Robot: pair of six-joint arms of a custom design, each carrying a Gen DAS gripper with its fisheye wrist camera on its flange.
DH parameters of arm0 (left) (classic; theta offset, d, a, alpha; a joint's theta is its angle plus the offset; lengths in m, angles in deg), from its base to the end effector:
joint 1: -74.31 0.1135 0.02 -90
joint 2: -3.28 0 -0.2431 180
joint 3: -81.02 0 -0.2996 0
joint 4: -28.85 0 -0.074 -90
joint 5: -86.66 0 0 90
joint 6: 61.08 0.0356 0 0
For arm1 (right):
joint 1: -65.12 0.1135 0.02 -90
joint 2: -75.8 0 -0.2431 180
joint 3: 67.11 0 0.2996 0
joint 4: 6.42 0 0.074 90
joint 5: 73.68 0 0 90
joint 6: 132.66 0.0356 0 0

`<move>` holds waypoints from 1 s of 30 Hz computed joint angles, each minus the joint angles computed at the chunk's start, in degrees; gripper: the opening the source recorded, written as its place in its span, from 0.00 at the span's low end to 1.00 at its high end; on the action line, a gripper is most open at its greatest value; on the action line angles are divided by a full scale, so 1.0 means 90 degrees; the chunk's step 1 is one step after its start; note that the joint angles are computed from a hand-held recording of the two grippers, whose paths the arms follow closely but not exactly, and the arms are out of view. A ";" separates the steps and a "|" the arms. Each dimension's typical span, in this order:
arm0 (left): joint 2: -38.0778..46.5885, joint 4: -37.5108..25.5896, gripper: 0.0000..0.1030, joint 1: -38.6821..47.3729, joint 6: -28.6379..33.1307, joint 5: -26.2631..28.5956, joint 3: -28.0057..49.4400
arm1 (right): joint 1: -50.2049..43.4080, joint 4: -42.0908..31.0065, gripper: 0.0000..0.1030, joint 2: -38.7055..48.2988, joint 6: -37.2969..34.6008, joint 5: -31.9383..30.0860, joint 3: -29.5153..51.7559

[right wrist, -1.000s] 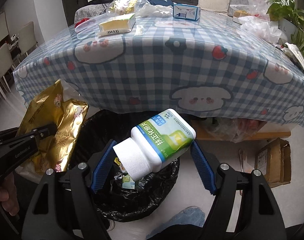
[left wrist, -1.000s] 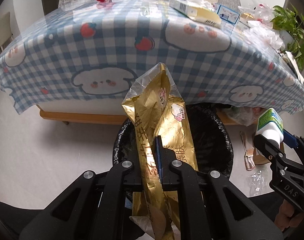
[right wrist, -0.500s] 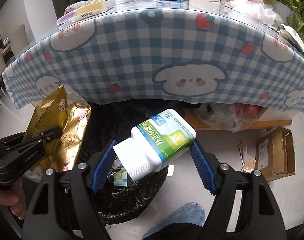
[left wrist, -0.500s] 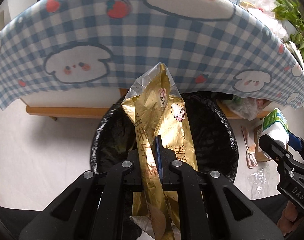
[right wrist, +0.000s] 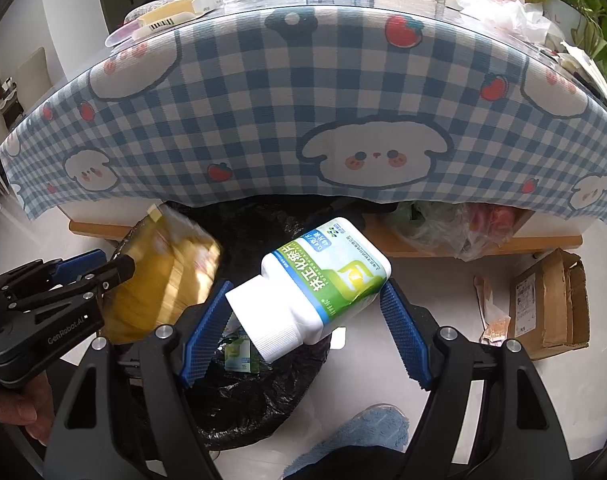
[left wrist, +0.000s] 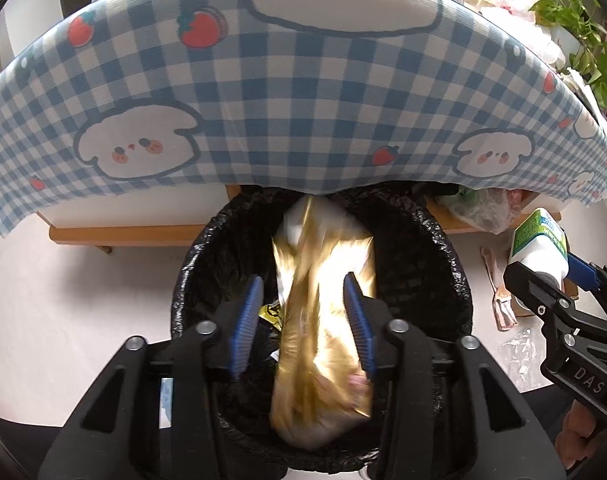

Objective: Collect trash
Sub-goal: 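Open the left tool to drop the gold foil bag into the bin, then open the right tool to drop the white pill bottle into the bin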

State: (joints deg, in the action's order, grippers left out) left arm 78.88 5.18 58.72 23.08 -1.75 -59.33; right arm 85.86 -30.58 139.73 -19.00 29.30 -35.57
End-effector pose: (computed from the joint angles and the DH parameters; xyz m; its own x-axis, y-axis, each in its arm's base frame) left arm 0.2478 -0.0702 0.0785 -0.8553 0.1331 -0.5007 0.1962 0.9777 -0.0753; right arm 0.2142 0.0726 0.0807 -0.8067 0.1127 -0.5801 0.1031 0.9934 0.0495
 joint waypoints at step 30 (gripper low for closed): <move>-0.0450 0.0081 0.94 0.2288 0.1289 0.0733 -0.0301 | 0.1227 0.0714 0.70 0.2312 0.0569 0.0041 0.1391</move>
State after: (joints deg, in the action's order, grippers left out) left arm 74.83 5.91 79.32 34.68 4.85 -62.04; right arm 96.91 -24.15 160.54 -13.87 29.66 -23.06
